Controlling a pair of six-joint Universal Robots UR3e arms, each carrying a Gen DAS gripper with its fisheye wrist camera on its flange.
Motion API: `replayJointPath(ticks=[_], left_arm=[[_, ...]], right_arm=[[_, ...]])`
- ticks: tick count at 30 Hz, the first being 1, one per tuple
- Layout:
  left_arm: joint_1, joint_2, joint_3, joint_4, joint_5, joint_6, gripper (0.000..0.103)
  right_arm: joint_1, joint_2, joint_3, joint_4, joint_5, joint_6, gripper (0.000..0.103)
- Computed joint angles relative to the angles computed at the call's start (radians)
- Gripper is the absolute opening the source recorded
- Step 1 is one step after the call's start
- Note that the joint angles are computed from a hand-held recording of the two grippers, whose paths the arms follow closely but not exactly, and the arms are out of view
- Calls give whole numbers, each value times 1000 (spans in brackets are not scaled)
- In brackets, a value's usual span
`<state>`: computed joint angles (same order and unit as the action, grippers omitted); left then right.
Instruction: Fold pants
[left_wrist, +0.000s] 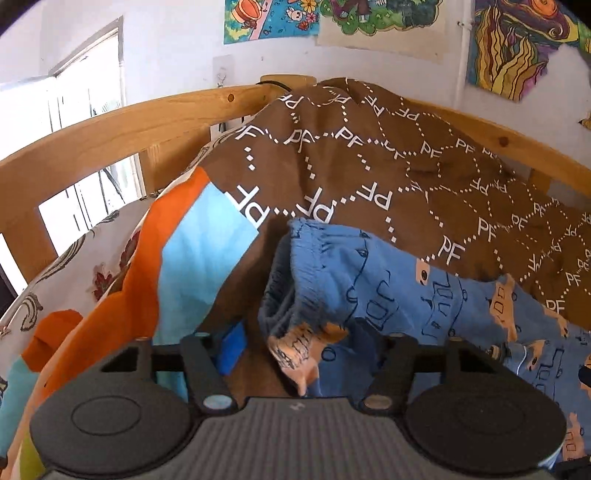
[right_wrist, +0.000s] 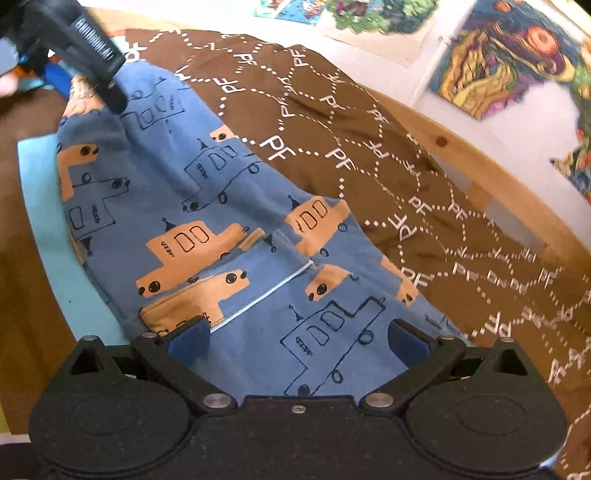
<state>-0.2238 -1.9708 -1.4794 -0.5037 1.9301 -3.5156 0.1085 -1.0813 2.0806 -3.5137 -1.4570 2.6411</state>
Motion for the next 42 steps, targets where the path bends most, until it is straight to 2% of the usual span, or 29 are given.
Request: replayJointPath(ticks=[4,6,8,10,12,15,20,24,29,31,34,37,40,42], left_arm=[[8,1,22,-38,-18,-43,56],[19,10,19,-46,-37,-72,48],[32,21,11,-51,-61,-95,46],[37,26,14,-61,-70,-97,38],[35,27,22,-72,-68,-90,25],[15,21,36,-72,-46,-82,20],[-67,-17,101,-51,32,-6,18],[-115,-27,138,-9,14,68,18],[-194,-73,218,29,-29,199,18],[-219,-106,286,-8,-81,246,18],[-260,-178,412,-79,-138,298,18],[-300,-273,554,-146,-174,359,18],[-340,-378,697,-218,-200,404,20],[-366,-446,775,-260,-196,435,32]], right_arm=[[-6,8,4,-12,9,22,102],[0,13,7,-26,3,29,102],[4,18,9,-38,-4,29,102],[5,18,10,-39,-6,28,102],[5,17,9,-36,-5,29,102],[4,10,12,-29,-5,23,102],[-40,-37,56,-56,65,-34,102],[-139,-145,120,-36,175,-107,102],[-305,-366,260,67,256,-181,102],[-388,-457,320,103,279,-189,102],[-509,-557,385,127,316,-119,102],[-676,-626,434,160,462,-46,102],[-786,-610,444,160,581,-34,102],[-821,-582,430,187,623,-30,102]])
